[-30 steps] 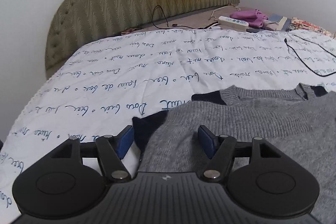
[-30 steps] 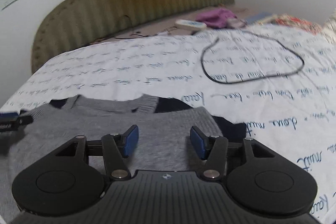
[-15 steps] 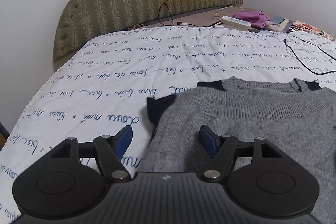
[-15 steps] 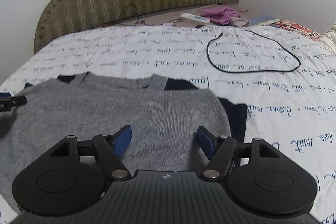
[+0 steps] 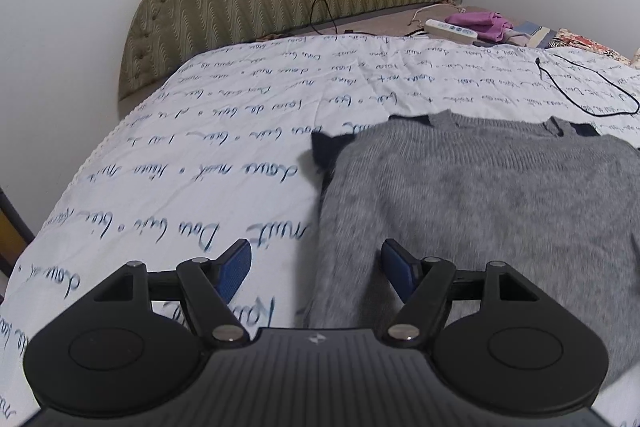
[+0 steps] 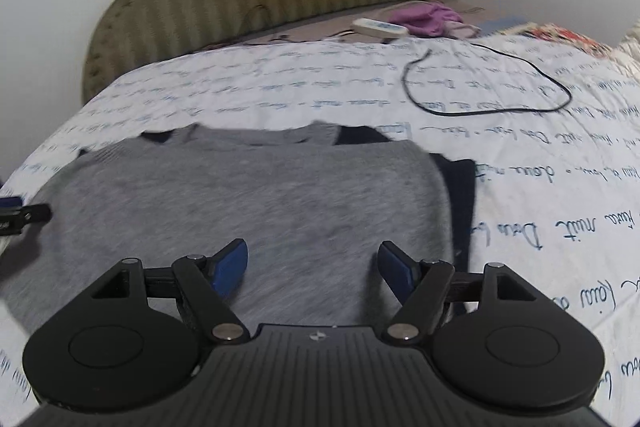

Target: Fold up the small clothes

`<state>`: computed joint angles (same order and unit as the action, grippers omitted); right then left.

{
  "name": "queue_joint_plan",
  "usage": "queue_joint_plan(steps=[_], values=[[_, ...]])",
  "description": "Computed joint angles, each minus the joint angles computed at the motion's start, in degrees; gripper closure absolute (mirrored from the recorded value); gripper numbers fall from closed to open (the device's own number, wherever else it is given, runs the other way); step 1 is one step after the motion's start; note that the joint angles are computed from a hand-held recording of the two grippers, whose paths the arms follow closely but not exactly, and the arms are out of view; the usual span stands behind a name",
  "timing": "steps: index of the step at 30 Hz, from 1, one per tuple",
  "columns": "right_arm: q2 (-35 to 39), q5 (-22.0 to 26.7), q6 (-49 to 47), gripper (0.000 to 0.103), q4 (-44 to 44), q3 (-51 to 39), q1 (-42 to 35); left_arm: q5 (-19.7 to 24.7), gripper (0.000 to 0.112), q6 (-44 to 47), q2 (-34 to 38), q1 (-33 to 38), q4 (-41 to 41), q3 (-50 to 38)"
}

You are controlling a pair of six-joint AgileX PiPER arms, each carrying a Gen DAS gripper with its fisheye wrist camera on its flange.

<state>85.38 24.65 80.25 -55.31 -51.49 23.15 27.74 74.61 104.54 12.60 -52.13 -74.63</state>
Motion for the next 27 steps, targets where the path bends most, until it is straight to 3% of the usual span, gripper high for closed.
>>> queue_joint_plan(steps=[16, 21, 27], values=[[-1.5, 6.4, 5.6, 0.027, -6.8, 1.1, 16.3, 13.0, 0.041, -5.4, 3.1, 8.2, 0.8, -4.0], [1.2, 8.2, 3.6, 0.027, -5.0, -1.0, 19.3, 15.0, 0.041, -3.9, 3.3, 8.9, -1.1, -4.5], [5.8, 12.8, 0.8, 0.027, -7.1, -6.1, 25.9, 22.3, 0.038, -10.0, 8.1, 9.5, -0.3, -12.3]])
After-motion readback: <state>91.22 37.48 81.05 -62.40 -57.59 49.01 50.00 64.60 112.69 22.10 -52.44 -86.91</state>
